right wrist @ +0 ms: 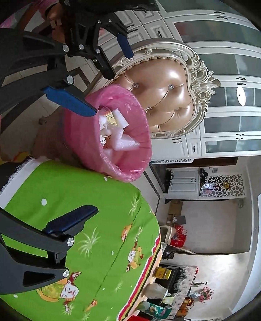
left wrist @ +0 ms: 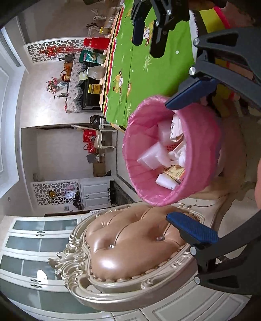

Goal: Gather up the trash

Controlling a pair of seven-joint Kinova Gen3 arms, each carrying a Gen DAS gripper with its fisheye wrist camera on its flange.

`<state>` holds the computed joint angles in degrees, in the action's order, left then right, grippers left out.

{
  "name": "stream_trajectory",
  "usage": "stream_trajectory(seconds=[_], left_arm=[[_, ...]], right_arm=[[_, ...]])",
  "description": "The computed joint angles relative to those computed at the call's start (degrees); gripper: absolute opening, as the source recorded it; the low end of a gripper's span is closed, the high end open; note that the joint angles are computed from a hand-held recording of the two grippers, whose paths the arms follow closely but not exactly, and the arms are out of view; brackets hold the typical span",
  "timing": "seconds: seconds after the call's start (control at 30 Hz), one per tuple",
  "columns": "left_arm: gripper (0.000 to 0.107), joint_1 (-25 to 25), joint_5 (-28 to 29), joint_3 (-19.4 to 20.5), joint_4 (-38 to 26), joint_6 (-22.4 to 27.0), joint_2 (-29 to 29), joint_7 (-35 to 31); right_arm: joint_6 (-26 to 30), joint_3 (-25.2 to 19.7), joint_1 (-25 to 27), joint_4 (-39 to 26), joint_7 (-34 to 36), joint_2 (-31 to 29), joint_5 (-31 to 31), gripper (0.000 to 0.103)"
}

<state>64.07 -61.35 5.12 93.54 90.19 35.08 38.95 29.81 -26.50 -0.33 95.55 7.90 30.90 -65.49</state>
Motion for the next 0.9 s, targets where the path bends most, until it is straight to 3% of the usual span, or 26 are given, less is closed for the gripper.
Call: stream_trajectory(seconds=[0.9], left_arm=[[0.099, -0.43, -0.43, 0.45, 2.25, -0.91, -0.60, 1.82]], right_arm=[[1.67, 1.64, -1.13, 1.08, 4.03, -0.76, -3.49, 0.084]])
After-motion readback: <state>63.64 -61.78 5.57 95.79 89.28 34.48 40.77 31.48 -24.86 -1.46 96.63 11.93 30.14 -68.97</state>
